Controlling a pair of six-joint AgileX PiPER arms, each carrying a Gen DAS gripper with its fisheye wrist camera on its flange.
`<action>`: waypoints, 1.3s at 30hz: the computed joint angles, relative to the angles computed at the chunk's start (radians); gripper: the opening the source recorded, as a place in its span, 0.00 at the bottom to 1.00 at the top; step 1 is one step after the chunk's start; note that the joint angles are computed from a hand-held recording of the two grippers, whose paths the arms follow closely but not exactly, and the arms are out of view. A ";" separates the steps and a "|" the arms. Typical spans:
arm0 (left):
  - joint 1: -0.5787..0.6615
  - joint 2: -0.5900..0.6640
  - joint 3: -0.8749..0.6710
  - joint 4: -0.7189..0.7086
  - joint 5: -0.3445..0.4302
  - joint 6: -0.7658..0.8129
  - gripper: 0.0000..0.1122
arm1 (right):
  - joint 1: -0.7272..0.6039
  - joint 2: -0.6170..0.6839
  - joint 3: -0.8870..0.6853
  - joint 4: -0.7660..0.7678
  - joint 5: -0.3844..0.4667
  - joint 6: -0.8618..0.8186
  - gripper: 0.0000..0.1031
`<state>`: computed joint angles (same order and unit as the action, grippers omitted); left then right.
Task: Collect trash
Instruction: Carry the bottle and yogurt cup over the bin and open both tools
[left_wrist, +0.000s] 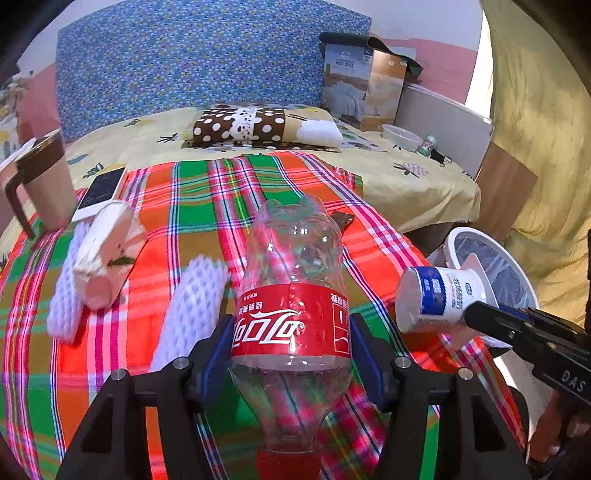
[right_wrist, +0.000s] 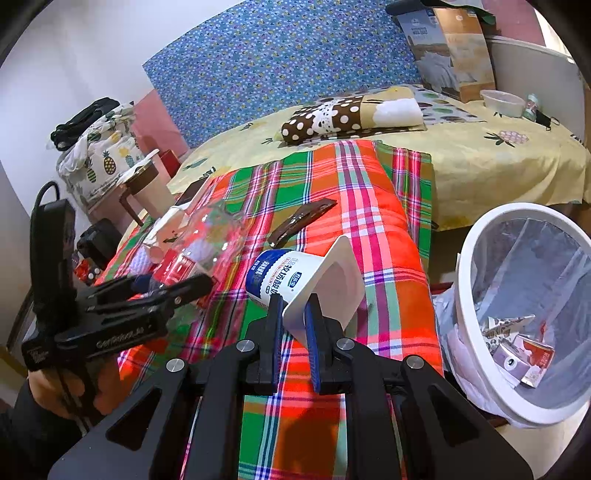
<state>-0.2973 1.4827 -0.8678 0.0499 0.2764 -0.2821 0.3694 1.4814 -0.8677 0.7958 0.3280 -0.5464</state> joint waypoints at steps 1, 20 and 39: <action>-0.002 -0.016 0.015 0.004 -0.002 -0.015 0.54 | 0.002 -0.006 0.005 -0.006 -0.003 0.006 0.14; -0.186 -0.188 0.125 0.320 0.028 -0.460 0.54 | -0.026 -0.119 0.076 -0.078 -0.014 0.074 0.14; -0.379 -0.013 -0.078 0.433 0.070 -0.583 0.54 | -0.223 -0.220 0.160 0.024 0.000 -0.051 0.14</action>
<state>-0.6763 1.4693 -0.9454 0.4831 0.3463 -0.8654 0.1468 1.2618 -0.7074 0.8197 0.3278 -0.5974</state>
